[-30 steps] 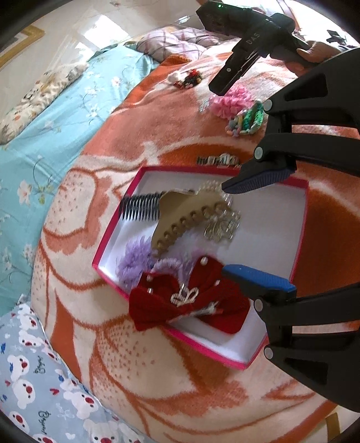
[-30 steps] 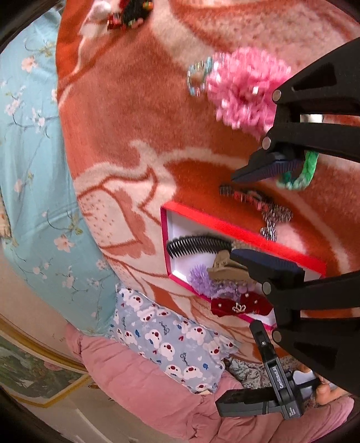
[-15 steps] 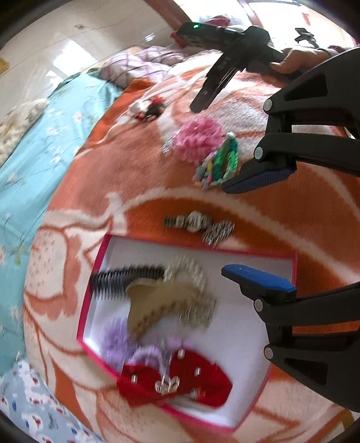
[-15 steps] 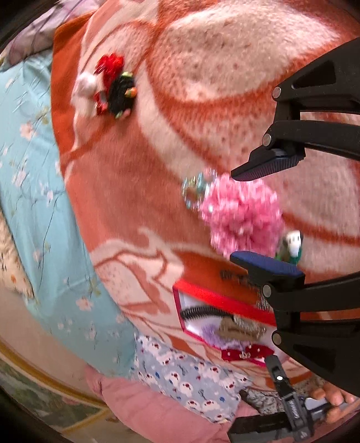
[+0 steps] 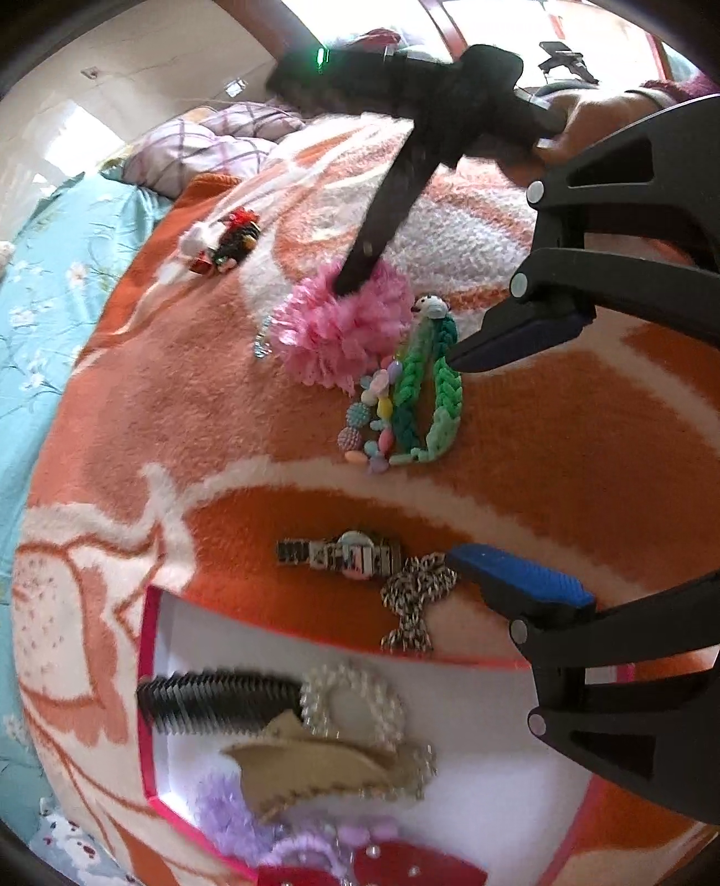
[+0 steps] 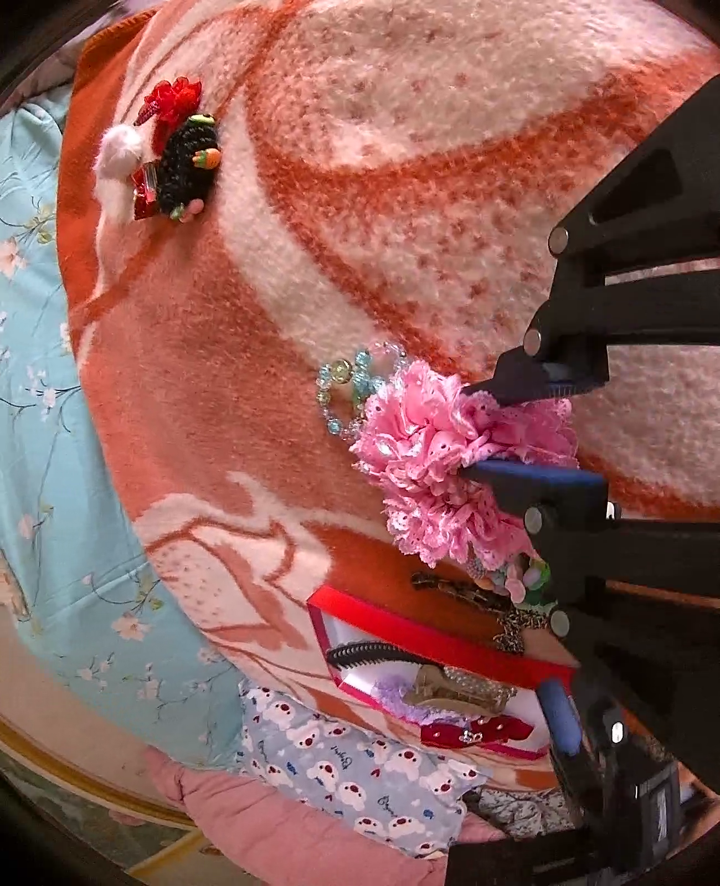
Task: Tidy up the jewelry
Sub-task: 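Grasp the green braided band with the left tool while the right tool grasps the pink puff, then carry the green band and pink puff into the white box and open both tools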
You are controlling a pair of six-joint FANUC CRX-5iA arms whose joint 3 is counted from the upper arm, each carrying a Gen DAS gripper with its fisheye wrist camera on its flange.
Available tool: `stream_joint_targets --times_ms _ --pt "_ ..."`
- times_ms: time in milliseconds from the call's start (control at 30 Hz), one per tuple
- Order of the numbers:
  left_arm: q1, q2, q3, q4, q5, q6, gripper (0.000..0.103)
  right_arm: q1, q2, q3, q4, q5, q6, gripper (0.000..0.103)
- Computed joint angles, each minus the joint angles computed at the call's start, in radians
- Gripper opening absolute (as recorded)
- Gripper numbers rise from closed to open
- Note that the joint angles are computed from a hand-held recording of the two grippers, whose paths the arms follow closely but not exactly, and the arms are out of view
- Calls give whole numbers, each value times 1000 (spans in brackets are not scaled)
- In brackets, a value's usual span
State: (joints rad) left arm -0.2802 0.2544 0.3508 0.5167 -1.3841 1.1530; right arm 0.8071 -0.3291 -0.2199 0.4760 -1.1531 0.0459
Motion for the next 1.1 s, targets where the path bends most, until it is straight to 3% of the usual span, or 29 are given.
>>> stream_joint_targets --times_ms 233,367,467,700,1100 --pt "-30 59 32 -14 -3 39 63 57 -78 -35 115 -45 -86 7" --pt "-38 57 4 17 11 2 28 86 -108 -47 167 -63 -119 7" --pt "-48 31 -11 -8 31 -32 13 108 -122 -60 186 -71 -148 7" --pt "-2 -54 -102 59 43 -95 9 140 -126 -62 209 -70 -177 7" --pt "107 -150 -182 126 71 -111 9 187 -77 -8 237 -44 -155 7"
